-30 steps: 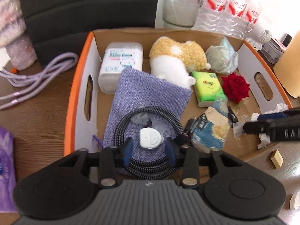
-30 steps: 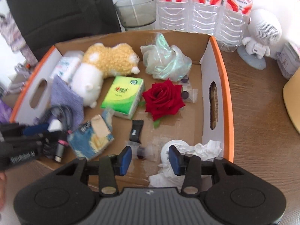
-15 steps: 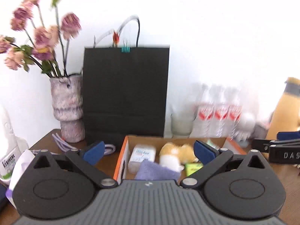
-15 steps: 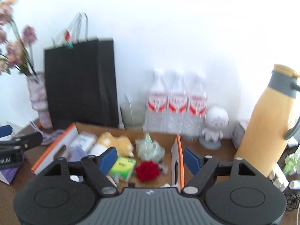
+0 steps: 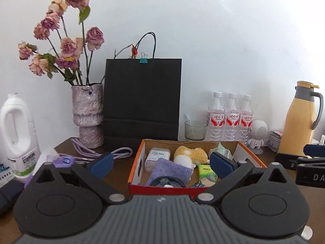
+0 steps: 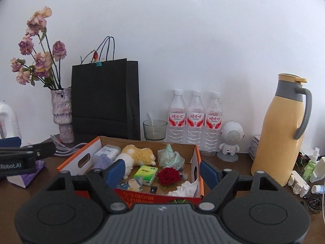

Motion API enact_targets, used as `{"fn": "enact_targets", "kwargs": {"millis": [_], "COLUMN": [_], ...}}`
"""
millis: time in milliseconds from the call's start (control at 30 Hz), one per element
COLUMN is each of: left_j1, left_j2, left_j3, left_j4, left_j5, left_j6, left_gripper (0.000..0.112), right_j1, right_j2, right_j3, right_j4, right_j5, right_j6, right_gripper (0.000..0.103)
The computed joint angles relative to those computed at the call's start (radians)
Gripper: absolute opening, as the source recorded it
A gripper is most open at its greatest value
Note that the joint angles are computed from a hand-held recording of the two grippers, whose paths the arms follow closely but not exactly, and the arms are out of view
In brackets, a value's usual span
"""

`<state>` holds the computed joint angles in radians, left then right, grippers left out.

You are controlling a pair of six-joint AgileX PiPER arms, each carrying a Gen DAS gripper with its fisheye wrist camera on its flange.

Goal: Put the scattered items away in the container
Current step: 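Withdraw both tools from the box back toward the table, then grasp the white bottle cap with right tool while left tool grasps the yellow block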

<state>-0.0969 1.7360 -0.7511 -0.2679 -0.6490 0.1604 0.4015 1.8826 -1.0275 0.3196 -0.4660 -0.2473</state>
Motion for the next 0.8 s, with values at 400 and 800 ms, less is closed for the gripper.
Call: {"fn": "enact_targets", "kwargs": {"millis": [400, 800], "left_j1": [-0.341, -0.307], "left_j2": [-0.184, -0.067], "left_j3": [0.743, 0.540], "left_j4": [-0.184, -0.137], "left_j5": [-0.481, -0.328], "left_j6": [-0.122, -0.028], "left_gripper": [0.103, 0.103], "right_j1": [0.285, -0.112], "right_j2": [-0.255, 0.031], "right_j3": [0.843, 0.414], "right_j4": [0.229, -0.016], "right_j5": [-0.539, -0.196], "right_j6": [0.077, 0.159], "right_gripper": [0.084, 0.068]}}
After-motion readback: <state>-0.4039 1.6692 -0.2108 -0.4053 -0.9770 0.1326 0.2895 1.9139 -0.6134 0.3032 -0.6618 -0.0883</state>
